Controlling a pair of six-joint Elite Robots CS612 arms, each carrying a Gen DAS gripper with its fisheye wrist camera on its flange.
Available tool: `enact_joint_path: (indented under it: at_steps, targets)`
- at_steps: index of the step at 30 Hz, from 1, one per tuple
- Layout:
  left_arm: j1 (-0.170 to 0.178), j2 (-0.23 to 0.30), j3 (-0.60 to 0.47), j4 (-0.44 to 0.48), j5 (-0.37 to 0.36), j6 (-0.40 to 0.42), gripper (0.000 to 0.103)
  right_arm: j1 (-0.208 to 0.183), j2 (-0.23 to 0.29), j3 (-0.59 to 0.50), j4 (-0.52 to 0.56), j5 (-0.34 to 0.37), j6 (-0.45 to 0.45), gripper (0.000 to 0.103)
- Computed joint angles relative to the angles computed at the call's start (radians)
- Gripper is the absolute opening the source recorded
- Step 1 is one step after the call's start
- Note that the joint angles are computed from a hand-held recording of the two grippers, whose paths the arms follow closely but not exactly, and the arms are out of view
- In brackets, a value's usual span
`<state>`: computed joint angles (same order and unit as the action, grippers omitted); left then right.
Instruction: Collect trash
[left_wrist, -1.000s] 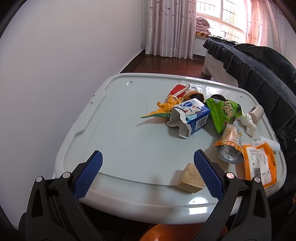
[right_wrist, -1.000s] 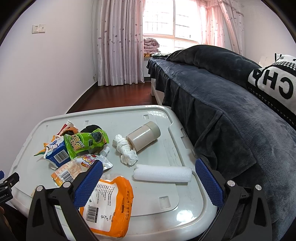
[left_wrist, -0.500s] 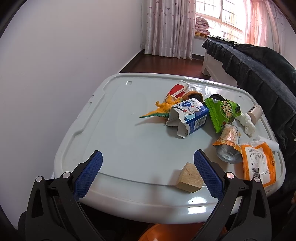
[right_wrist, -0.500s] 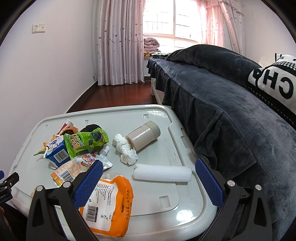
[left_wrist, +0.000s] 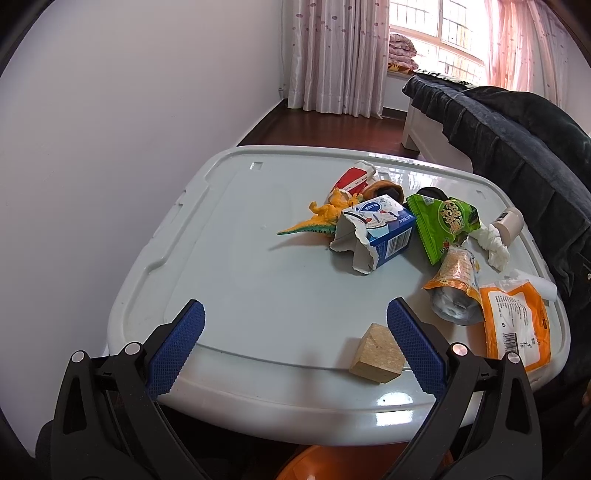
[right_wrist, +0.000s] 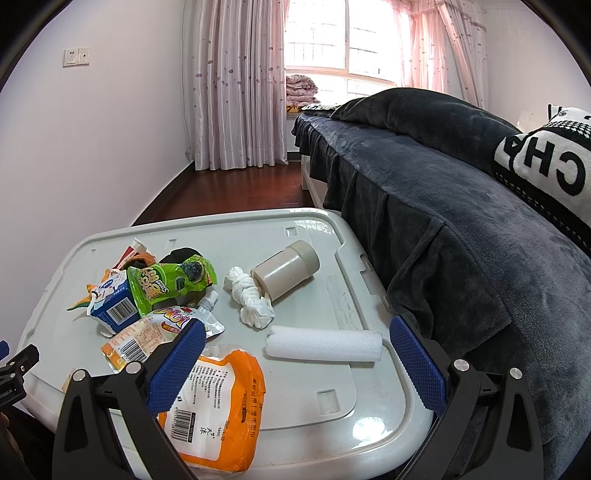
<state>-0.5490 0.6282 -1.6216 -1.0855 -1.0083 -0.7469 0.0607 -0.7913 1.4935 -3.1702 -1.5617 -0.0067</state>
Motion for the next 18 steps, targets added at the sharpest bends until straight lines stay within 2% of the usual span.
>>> enact_joint_path:
  at_steps: [9, 16, 18]
  targets:
    - [-0.002, 0.001, -0.002, 0.001, 0.001, 0.002, 0.096, -0.004, 0.001, 0.002, 0.009, 0.018, 0.005, 0.098]
    - [-0.002, 0.005, -0.009, -0.001, -0.006, 0.002, 0.096, -0.019, -0.016, 0.02, 0.05, 0.091, 0.047, 0.098]
    - [-0.001, 0.005, -0.012, -0.001, -0.007, 0.001, 0.096, -0.026, -0.02, 0.024, 0.065, 0.138, 0.05, 0.098]
